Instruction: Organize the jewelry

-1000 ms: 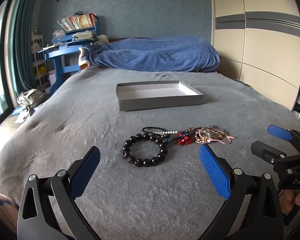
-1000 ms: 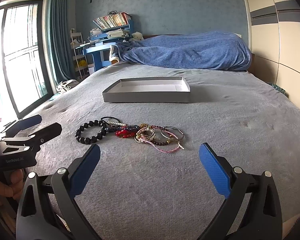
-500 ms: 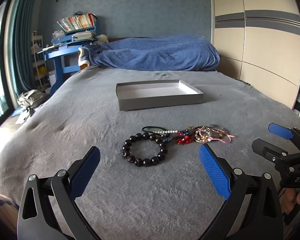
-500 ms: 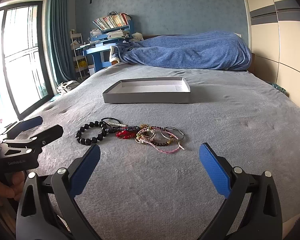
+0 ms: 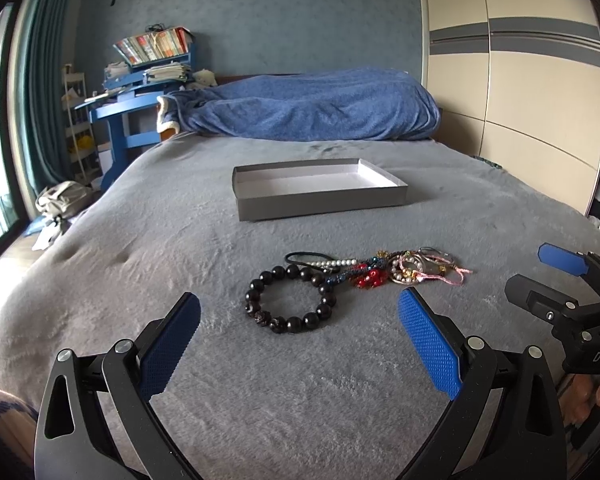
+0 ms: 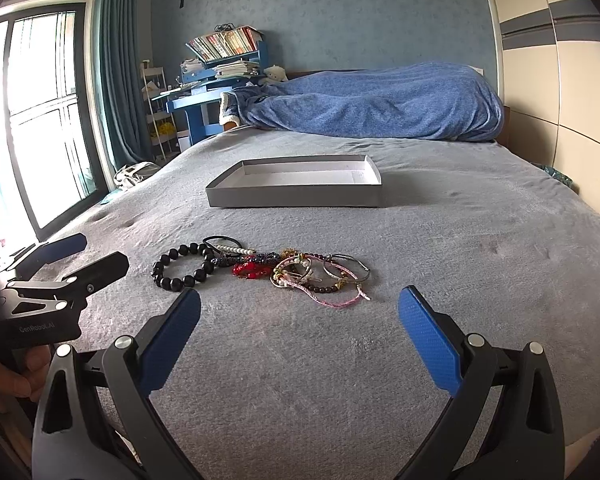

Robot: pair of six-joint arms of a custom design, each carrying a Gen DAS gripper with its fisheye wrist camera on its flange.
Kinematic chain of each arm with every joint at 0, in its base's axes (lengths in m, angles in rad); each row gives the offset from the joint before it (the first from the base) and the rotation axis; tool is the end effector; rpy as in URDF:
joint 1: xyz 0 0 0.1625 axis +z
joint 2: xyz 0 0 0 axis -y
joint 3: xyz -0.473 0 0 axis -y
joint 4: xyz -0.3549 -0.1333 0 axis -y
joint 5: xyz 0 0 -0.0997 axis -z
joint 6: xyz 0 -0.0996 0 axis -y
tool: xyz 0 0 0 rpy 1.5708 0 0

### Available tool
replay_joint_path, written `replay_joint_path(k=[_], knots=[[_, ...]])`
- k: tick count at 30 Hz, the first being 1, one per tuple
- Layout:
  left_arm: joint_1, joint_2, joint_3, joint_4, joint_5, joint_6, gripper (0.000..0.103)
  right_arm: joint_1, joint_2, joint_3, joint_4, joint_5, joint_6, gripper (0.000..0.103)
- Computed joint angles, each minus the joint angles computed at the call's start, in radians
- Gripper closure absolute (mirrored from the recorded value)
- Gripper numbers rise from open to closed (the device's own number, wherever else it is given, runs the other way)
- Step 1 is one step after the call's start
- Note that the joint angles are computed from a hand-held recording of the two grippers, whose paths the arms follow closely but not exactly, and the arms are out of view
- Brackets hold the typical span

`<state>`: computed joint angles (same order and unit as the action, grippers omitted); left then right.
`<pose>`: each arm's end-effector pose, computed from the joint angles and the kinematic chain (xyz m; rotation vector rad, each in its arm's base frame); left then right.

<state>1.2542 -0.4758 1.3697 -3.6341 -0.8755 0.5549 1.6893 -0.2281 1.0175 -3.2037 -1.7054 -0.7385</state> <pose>-0.0469 -0.7761 0.1644 0.4168 2.0528 -1.2509 0.2197 -0.8306 0.0264 0.9964 -2.3682 1.0445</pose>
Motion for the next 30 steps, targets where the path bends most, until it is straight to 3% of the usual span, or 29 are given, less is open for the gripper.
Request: replay_joint_path(k=[23, 30], knots=[[-0.003, 0.009, -0.012, 0.008, 0.009, 0.001, 0.005, 0.002, 0.005, -0.008, 0.007, -0.003, 0.001, 0.005], [0.005, 0.017, -0.032, 0.058, 0.022, -0.005, 0.005, -0.002, 0.02, -0.059, 0.071, -0.005, 0.028, 0.005]])
